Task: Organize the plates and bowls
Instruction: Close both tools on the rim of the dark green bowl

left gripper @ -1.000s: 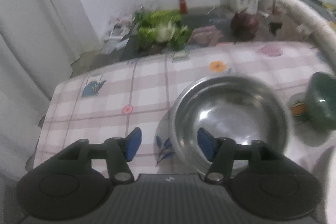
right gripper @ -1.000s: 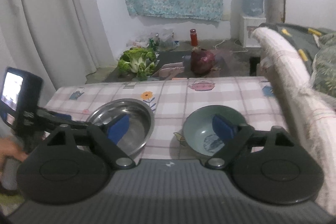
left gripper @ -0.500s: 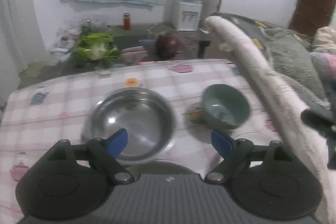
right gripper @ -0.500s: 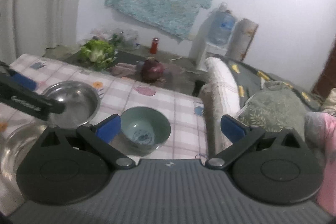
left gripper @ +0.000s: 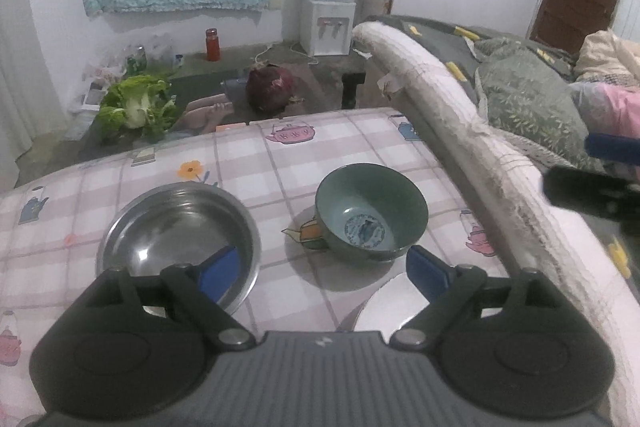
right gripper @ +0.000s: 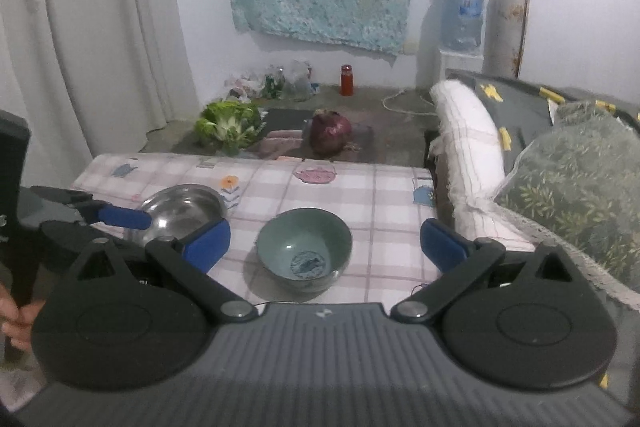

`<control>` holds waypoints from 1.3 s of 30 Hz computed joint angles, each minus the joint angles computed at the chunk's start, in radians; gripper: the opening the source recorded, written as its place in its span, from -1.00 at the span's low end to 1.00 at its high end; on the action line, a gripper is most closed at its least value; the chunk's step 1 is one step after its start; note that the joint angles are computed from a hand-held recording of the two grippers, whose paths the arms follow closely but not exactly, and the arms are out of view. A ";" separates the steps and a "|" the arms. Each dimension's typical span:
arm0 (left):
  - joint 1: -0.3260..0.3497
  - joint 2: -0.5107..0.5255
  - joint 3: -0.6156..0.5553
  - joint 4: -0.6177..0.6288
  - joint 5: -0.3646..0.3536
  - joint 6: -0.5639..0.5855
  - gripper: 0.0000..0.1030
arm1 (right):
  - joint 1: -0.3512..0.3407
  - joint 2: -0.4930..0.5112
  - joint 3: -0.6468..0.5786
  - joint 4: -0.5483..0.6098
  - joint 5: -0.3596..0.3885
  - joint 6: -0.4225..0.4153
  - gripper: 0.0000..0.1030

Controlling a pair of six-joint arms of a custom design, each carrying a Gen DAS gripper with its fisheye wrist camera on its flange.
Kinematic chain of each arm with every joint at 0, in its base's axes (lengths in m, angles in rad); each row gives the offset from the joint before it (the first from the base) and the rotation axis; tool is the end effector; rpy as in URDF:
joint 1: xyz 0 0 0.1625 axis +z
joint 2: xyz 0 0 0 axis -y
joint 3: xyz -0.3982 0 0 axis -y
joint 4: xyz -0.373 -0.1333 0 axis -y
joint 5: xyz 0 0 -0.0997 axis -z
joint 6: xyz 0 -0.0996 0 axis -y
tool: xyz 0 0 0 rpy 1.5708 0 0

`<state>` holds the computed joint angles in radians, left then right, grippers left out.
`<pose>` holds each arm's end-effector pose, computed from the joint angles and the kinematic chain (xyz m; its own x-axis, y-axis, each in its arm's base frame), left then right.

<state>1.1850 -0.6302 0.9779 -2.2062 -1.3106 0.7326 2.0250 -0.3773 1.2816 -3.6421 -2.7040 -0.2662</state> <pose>-0.1520 -0.7966 0.2061 -0.4447 0.8142 -0.3732 0.8854 0.4625 -0.0460 0.3365 -0.5911 0.0911 -0.6746 0.4499 0.5853 -0.3626 0.4886 -0.7936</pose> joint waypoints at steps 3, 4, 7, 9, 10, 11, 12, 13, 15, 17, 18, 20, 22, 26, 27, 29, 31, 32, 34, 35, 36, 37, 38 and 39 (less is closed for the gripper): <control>-0.005 0.028 -0.002 -0.029 0.019 -0.006 0.76 | -0.045 -0.006 0.014 0.003 0.049 0.014 0.97; -0.005 0.039 -0.006 -0.037 0.024 -0.011 0.73 | -0.061 -0.012 0.025 0.009 0.070 0.030 0.95; -0.006 0.074 -0.028 -0.056 0.040 -0.023 0.59 | -0.108 -0.023 0.048 0.018 0.135 0.058 0.93; -0.006 0.098 -0.047 -0.063 0.055 -0.032 0.45 | -0.135 -0.019 0.044 0.021 0.170 0.056 0.87; -0.005 0.112 -0.064 -0.058 0.062 -0.037 0.41 | -0.149 -0.013 0.035 0.026 0.186 0.056 0.82; -0.004 0.125 -0.079 -0.053 0.070 -0.043 0.33 | -0.163 -0.011 0.030 0.032 0.203 0.060 0.79; -0.003 0.140 -0.096 -0.047 0.077 -0.046 0.27 | -0.175 -0.010 0.026 0.039 0.222 0.068 0.73; -0.002 0.154 -0.113 -0.039 0.083 -0.046 0.25 | -0.188 -0.010 0.024 0.045 0.240 0.076 0.66; 0.001 0.178 -0.144 -0.026 0.089 -0.048 0.19 | -0.210 -0.005 0.013 0.061 0.268 0.090 0.51; 0.002 0.193 -0.163 -0.014 0.095 -0.056 0.10 | -0.231 -0.002 0.006 0.081 0.293 0.109 0.39; 0.003 0.202 -0.178 -0.003 0.096 -0.060 0.05 | -0.240 -0.001 0.002 0.092 0.304 0.120 0.27; 0.003 0.215 -0.194 0.011 0.099 -0.065 0.02 | -0.259 0.000 -0.003 0.112 0.324 0.148 0.15; 0.003 0.227 -0.211 0.026 0.104 -0.077 0.00 | -0.274 -0.003 0.002 0.121 0.341 0.174 -0.01; 0.000 0.246 -0.235 0.061 0.115 -0.096 -0.02 | -0.293 -0.010 0.014 0.134 0.356 0.209 -0.16; -0.001 0.248 -0.235 0.064 0.118 -0.096 -0.02 | -0.297 -0.014 0.022 0.138 0.364 0.223 -0.25; -0.004 0.249 -0.231 0.067 0.123 -0.101 -0.05 | -0.307 -0.025 0.039 0.152 0.381 0.259 -0.42; -0.005 0.250 -0.231 0.076 0.124 -0.108 -0.10 | -0.313 -0.030 0.045 0.173 0.390 0.285 -0.53; -0.006 0.251 -0.230 0.079 0.125 -0.111 -0.13 | -0.315 -0.032 0.048 0.183 0.394 0.296 -0.55; -0.009 0.251 -0.226 0.083 0.129 -0.116 -0.14 | -0.321 -0.037 0.056 0.202 0.412 0.322 -0.60; -0.009 0.252 -0.227 0.086 0.130 -0.119 -0.15 | -0.325 -0.040 0.061 0.204 0.425 0.335 -0.61; -0.010 0.253 -0.228 0.091 0.130 -0.122 -0.16 | -0.327 -0.042 0.065 0.205 0.435 0.348 -0.61; -0.010 0.254 -0.228 0.094 0.130 -0.124 -0.16 | -0.328 -0.042 0.064 0.207 0.437 0.355 -0.61; -0.011 0.254 -0.228 0.096 0.131 -0.127 -0.16 | -0.328 -0.041 0.061 0.210 0.436 0.356 -0.61; -0.011 0.256 -0.229 0.098 0.132 -0.129 -0.17 | -0.328 -0.040 0.060 0.211 0.435 0.356 -0.61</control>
